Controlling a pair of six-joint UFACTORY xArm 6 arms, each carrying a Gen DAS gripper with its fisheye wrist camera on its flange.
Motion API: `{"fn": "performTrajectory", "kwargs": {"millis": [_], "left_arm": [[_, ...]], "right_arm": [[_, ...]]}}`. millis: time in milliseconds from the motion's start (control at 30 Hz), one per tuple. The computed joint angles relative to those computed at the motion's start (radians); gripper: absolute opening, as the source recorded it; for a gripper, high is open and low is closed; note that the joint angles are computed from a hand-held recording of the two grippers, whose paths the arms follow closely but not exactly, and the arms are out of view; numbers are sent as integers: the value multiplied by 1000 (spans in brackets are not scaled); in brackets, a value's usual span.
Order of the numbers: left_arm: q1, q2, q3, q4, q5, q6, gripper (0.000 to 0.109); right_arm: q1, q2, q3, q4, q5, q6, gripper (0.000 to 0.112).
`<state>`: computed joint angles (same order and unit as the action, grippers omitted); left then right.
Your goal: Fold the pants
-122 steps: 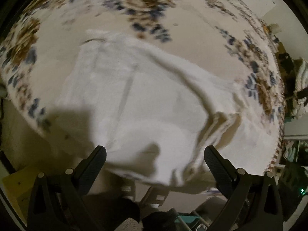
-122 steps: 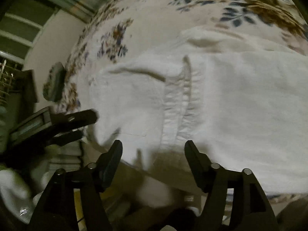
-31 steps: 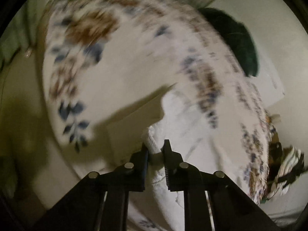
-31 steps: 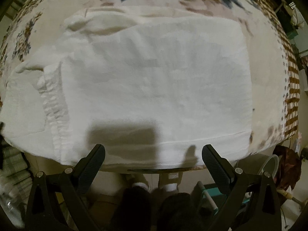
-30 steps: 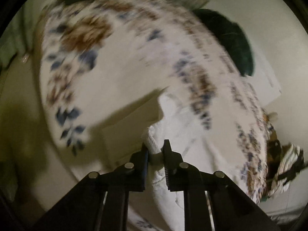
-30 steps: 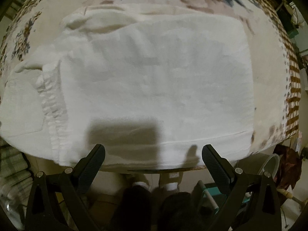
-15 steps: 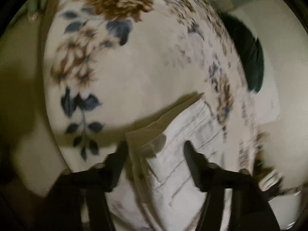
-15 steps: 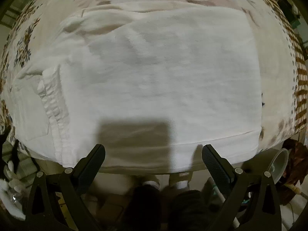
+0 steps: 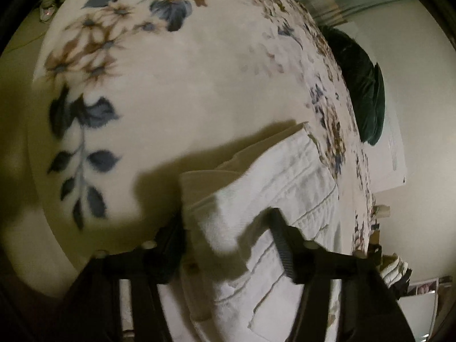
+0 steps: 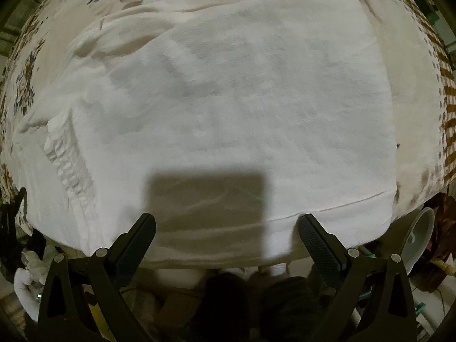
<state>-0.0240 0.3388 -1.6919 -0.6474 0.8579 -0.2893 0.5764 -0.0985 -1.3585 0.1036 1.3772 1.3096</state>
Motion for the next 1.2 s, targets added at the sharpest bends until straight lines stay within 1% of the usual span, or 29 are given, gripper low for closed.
{"fn": "performTrajectory", "kwargs": {"millis": [67, 167, 267, 333, 367, 467, 600, 700, 833, 867, 967, 1067, 1100, 1167, 1200], "left_arm": [[-7, -19, 20, 2, -26, 9, 32], [-37, -64, 30, 95, -73, 5, 22], [-75, -103, -12, 186, -79, 36, 17], [-101, -111, -62, 225, -50, 60, 16], [-122, -113, -107, 256, -16, 85, 16], [-180, -133, -167, 328, 20, 152, 15], [-273, -192, -174, 360, 54, 249, 15], [-358, -193, -225, 362, 98, 286, 15], [-477, -174, -280, 339, 150, 301, 15], [-516, -169, -280, 324, 153, 301, 15], [-596, -143, -280, 298, 161, 298, 15], [-681, -115, -257, 299, 155, 296, 15], [-707, -91, -264, 313, 169, 287, 15], [-748, -34, -305, 334, 227, 247, 17], [-758, -5, -329, 343, 259, 235, 20]], "right_arm": [[-6, -2, 1, -4, -2, 2, 102], [-12, -4, -2, -11, -1, -3, 102], [-18, -18, 9, -13, -6, -15, 102], [-21, -36, 21, -17, -11, -22, 102], [-28, -42, 19, -19, -4, -29, 102], [-43, -58, -1, -22, 29, -54, 102], [-48, -113, 12, -49, 58, -63, 102], [-66, -191, 49, -64, 70, -47, 102], [-98, -327, 117, -102, 131, -20, 102], [-107, -355, 135, -107, 144, -19, 102], [-139, -480, 229, -113, 196, -23, 102], [-190, -637, 343, -103, 257, -12, 102], [-193, -693, 379, -108, 289, 2, 102], [-229, -781, 424, -114, 363, -6, 102], [-253, -822, 442, -114, 393, -16, 102]]}}
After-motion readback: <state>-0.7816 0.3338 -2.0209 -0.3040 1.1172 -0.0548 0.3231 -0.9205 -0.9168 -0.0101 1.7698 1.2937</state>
